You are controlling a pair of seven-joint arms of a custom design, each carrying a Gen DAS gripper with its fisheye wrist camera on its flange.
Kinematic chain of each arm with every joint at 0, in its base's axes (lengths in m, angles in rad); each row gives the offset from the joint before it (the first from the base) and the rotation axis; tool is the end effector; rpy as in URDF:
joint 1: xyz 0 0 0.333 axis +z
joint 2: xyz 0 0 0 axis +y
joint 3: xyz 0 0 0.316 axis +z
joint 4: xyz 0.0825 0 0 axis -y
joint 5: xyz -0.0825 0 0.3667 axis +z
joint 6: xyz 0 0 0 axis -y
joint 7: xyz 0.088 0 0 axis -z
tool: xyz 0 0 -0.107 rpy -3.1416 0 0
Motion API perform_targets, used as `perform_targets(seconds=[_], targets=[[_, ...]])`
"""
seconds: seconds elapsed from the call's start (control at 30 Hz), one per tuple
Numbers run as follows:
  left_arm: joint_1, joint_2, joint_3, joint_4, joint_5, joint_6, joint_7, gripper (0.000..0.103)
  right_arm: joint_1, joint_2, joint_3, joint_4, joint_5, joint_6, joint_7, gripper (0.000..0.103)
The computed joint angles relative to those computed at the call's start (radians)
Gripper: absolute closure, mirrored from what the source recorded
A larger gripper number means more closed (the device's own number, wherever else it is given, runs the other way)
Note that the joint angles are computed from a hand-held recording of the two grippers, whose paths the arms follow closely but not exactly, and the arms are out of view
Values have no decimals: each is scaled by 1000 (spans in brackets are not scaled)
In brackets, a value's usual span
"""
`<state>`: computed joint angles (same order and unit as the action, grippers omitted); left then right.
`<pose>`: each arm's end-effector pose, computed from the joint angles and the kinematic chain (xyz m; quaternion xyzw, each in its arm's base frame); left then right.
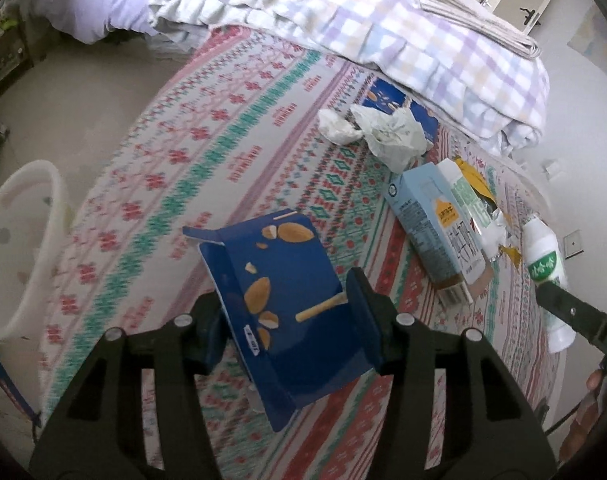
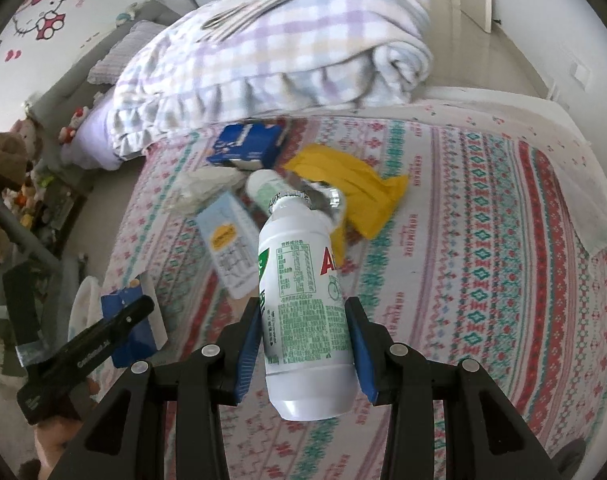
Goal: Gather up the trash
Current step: 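Carry the bottle and blue box to the white bin and open both tools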
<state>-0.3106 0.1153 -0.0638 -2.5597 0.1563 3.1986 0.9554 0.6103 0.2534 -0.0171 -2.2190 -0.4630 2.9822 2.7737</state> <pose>0.4466 -0.1913 0.2981 -0.7114 0.6534 -0.2440 0.0859 0.4587 0.3473 0.3267 -0.6222 0.7375 -0.0662 0.2541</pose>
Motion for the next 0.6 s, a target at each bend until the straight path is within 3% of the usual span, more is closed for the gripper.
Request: perform_targets(seconds=[0.3, 0.47, 0.6], targets=[[122, -110, -51, -93, -17, -1, 69, 47, 37, 62, 28, 107, 20, -26, -38, 61], [141, -159, -54, -139, -176, -3, 213, 47, 59, 118, 46, 192, 63, -46, -92, 61], [157, -189, -36, -171, -230, 0, 272, 47, 77, 163, 56, 259, 100, -63, -136, 61]])
